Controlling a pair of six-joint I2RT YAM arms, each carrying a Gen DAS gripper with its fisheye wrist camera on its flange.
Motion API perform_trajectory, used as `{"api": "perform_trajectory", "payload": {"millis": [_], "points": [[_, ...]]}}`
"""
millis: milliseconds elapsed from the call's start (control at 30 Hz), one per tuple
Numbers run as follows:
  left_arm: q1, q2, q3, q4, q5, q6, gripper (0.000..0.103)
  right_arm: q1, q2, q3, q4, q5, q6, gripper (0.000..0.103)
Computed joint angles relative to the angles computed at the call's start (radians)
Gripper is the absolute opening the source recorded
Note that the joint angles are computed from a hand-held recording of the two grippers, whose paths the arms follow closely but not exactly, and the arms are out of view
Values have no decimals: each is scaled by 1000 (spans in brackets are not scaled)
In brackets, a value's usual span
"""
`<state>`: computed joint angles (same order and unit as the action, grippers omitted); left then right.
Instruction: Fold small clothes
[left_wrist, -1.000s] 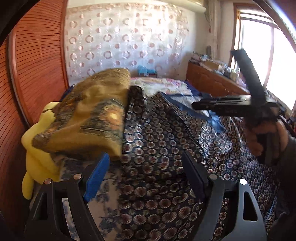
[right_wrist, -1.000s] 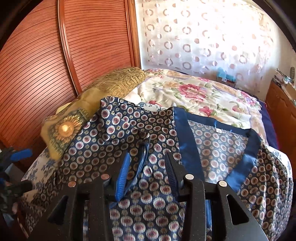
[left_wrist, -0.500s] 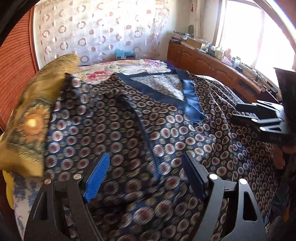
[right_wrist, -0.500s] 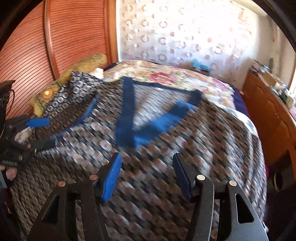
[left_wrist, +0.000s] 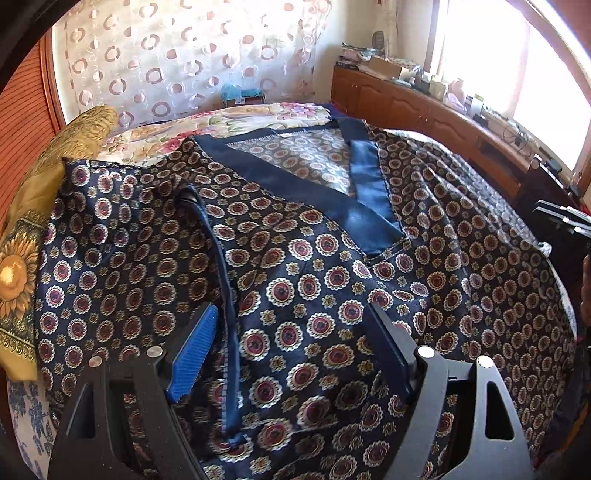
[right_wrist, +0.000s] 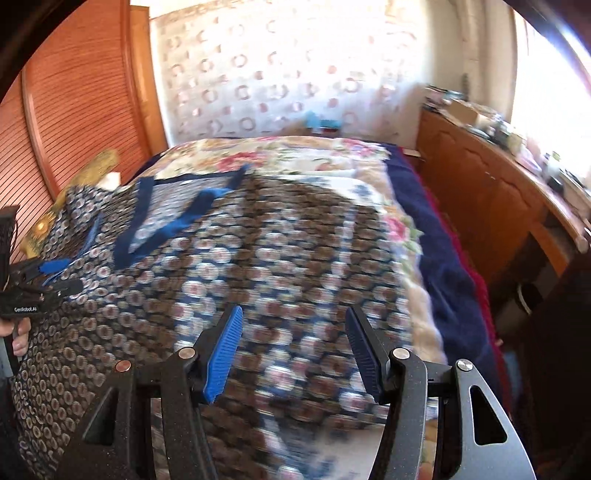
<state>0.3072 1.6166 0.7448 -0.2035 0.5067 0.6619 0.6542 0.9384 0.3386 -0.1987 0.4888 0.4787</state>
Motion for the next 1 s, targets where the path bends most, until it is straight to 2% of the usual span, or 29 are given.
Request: {"api": "perform_trajectory", "payload": {"millis": [133,167,367,400,500,700,733,1000], "points": [[-30,-9,-19,29,-47,-7,82,-56,-67,-43,-29,-33,-2,60],[-31,-15,-26,33,-55,-1,83,-81,-127,-58,-84,-40,-2,60],[-50,-3,-23,21,-58,20,99,-90,-189,-90,-161,-47,29,59],[-53,-3,-22,12,-59,33,102,-97,-167,-85,-144,-54,28,59],[-55,-5,-23,7,-58,39,103,-91,-193,-89,-177,-54,61,60],[-60,-12,-37,31,-59,11,103,-228,-286,-104,-229,-182,-15,59],[-60,-16,-42,35,-61,6,103,-284,-258,-115,-180,-227,-52,60],[-57,-19,-45,37,-64,-9,103,-393,-325,-139,-199,-380,-77,59]]}}
